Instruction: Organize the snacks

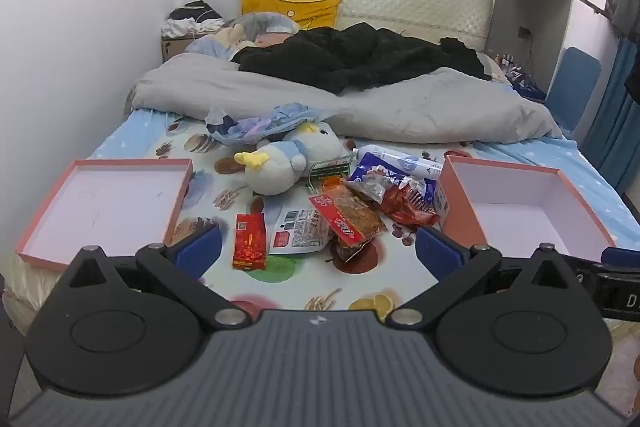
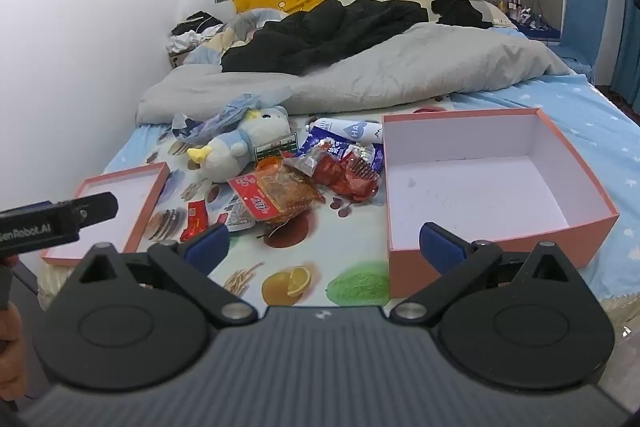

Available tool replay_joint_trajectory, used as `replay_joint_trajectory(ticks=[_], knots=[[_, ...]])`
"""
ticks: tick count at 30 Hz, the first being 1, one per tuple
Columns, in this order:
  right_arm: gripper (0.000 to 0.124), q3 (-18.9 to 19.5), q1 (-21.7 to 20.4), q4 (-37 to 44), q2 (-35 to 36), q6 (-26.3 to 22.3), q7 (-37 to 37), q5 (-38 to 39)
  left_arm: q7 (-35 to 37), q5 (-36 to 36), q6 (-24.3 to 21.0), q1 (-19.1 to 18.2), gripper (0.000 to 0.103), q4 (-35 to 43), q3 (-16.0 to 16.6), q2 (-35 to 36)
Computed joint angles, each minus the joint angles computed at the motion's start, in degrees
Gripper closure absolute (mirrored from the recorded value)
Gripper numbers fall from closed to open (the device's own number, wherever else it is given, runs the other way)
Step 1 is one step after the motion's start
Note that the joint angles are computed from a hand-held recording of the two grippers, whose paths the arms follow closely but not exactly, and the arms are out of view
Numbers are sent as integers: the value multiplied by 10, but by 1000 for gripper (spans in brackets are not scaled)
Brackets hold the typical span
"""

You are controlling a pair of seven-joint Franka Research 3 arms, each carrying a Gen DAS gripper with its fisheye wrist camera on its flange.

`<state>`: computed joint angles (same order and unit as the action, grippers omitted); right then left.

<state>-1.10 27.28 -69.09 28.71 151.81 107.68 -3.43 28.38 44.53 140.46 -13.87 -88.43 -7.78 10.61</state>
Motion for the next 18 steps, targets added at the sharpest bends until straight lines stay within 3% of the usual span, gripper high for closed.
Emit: replay_joint_trajectory(ticks=[4, 5, 11, 18], knots=[[21, 2, -2, -1, 0, 4, -8, 2, 7, -16, 16, 12, 0, -12, -2, -7], [21, 4, -5, -3, -2, 4, -12, 5, 1, 12, -14, -4, 0, 5, 1, 3], [21, -13, 4, -68, -41, 35, 16, -19, 1, 15, -8, -5, 0, 2, -3, -6], [21, -1, -4, -76, -48, 48, 13, -18, 7, 24, -6, -11, 0, 6, -4, 1]])
